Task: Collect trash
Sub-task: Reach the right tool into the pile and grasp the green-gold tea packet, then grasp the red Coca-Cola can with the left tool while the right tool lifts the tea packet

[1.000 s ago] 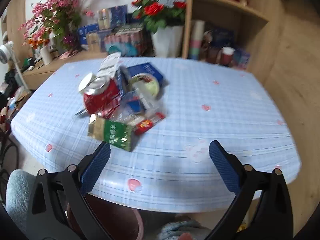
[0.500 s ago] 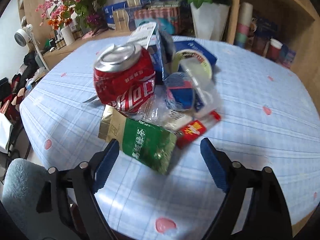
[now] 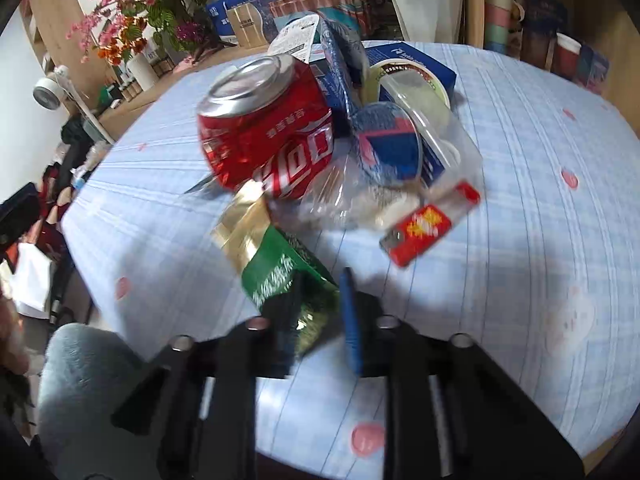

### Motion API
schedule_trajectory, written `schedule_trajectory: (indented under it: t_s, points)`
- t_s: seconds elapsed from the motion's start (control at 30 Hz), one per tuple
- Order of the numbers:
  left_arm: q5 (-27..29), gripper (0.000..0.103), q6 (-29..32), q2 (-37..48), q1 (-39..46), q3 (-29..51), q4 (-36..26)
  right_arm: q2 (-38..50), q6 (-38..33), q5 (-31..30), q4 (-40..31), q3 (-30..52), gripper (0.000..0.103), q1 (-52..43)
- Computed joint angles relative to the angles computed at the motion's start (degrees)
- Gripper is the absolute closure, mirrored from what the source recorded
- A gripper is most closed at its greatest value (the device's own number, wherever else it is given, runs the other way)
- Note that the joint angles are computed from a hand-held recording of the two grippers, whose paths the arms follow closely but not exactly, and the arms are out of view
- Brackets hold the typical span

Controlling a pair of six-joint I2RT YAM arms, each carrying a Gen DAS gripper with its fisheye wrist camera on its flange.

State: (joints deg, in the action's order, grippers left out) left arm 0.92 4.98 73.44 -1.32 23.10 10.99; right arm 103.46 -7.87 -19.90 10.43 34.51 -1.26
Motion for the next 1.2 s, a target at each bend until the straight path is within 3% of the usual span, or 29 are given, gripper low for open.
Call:
schedule_trajectory:
  t_s: [0.17,0.2,0.23,0.3,0.4,0.57,0.63,0.67,0.73,0.77,1.0,1.13,1.2]
  points:
    - [0.3,0.012,-0.6,-3.3,-1.0,-0.9,-2.0,-4.0,-2.6,0.2,-6.4,-2.1,0.086,-0.1]
    - [0.0,0.012,-0.6,-4.2,-1.4,-1.2,-2.4,-5.4,-2.7,2.9,-5.9,-3.2,0.074,1.0]
    - [-0.1,0.012,-0.6,-4.6,-1.6,-1.3,-2.6,-6.4,-2.9,4.3,-5.0,-4.1,0.052,1.8]
    - [-0.2,0.012,-0.8,-5.5,-1.9,-1.5,-3.1,-8.6,-2.4,6.9,-2.7,-6.0,0.028,3.6]
    - [-0.3,0.012,-1.0,-6.1,-1.9,-1.8,-3.3,-8.6,-2.1,8.0,-1.8,-5.2,0.028,6.3]
    - [0.9,0.012,-1.2,-5.4,-0.5,-1.2,-3.4,-0.7,-1.2,12.7,0.0,0.3,0.035,11.3]
    - [1.6,0.012,-1.0,-4.9,0.3,-0.8,-3.4,2.4,-1.3,14.3,-0.7,2.6,0.054,12.4]
    - [2.1,0.012,-1.0,-4.6,0.6,-0.6,-3.4,3.2,-1.4,14.7,-1.5,3.2,0.054,12.5]
    - [4.2,0.012,-0.4,-3.6,1.3,0.1,-3.2,1.6,-0.9,13.0,-0.9,1.6,0.069,11.6]
    - [4.8,0.012,-0.1,-3.0,1.3,0.5,-3.1,0.6,-1.0,11.9,-0.7,0.9,0.072,10.8]
    - [7.1,0.014,0.3,4.6,-3.5,4.5,0.2,-9.8,-1.0,2.4,-2.7,-5.2,0.076,1.3]
    - [8.2,0.028,-0.2,13.6,-6.5,9.8,2.5,-12.0,-1.5,-0.3,-3.4,-7.3,0.077,-4.1]
    - [9.2,0.030,-0.9,19.9,-7.8,14.4,2.2,-12.4,-1.7,-1.0,-3.4,-7.9,0.077,-6.1]
